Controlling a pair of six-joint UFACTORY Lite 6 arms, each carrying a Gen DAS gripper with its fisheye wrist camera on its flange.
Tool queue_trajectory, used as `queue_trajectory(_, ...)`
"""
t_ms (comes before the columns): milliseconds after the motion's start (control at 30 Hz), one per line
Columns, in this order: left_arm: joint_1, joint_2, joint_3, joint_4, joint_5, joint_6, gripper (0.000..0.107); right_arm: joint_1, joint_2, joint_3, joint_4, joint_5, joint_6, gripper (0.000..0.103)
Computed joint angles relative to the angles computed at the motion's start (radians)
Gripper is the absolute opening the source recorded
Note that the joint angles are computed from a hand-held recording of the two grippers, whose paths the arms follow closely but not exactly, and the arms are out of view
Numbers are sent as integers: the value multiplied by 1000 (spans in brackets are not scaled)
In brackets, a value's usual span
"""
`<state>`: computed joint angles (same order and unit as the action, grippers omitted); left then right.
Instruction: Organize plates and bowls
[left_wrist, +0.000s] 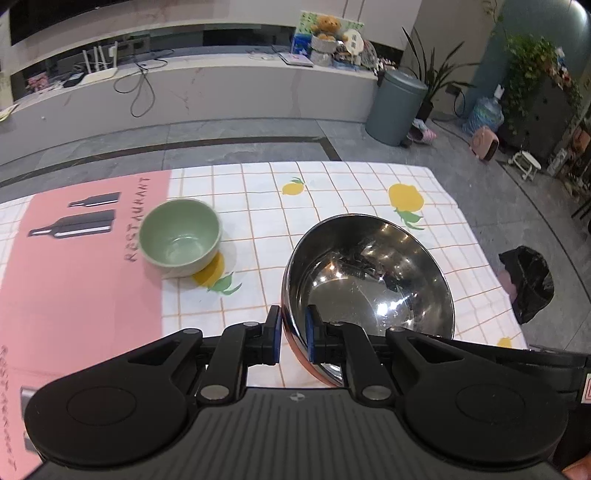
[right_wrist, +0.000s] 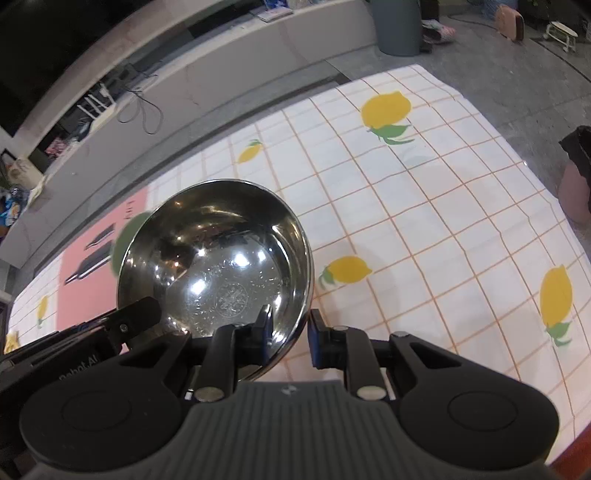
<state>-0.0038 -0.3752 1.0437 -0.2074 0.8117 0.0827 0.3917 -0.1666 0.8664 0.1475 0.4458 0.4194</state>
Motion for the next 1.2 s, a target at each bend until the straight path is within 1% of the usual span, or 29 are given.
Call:
queue_trajectory(167, 19, -135, -24, 11, 82, -42, 14, 45, -171, -90, -18, 49, 53, 18)
queue_trajectory(367, 43, -291, -46, 13, 155, -61, 14, 124, -369, -187, -56, 110, 147, 18)
queue_trajectory(567, 139, -422, -87, -65, 237, -6, 14, 206, -540, -260, -111, 190, 246, 18)
queue_trajectory(633, 203, -464, -106, -106, 280, 40, 15, 223, -585, -286, -106, 210, 254, 18)
queue_trajectory(767, 392, -517, -163, -224, 379, 181, 15, 272, -661, -341, -128, 241, 304, 18)
queue_trajectory(833, 491, -528, -188, -280, 438, 263, 15, 313, -686, -361, -179, 255, 361, 18)
queue_trajectory(900, 519, -531, -218, -298, 457, 291, 15, 338, -703, -383, -215, 265, 392, 18)
queue_trajectory(1033, 551, -556, -286, -307, 491, 327, 15, 310, -744, -434, -173, 284, 324, 19)
queue_trajectory(1100, 535, -567, -315, -295, 488, 322, 15, 285, -762, -461, -140, 289, 288, 19)
queue_trajectory(1133, 551, -579, -332, -297, 500, 341, 15, 274, -769, -475, -128, 288, 276, 19)
queue_trajectory(1200, 530, -595, -364, -277, 493, 327, 15, 275, -765, -491, -130, 279, 277, 19)
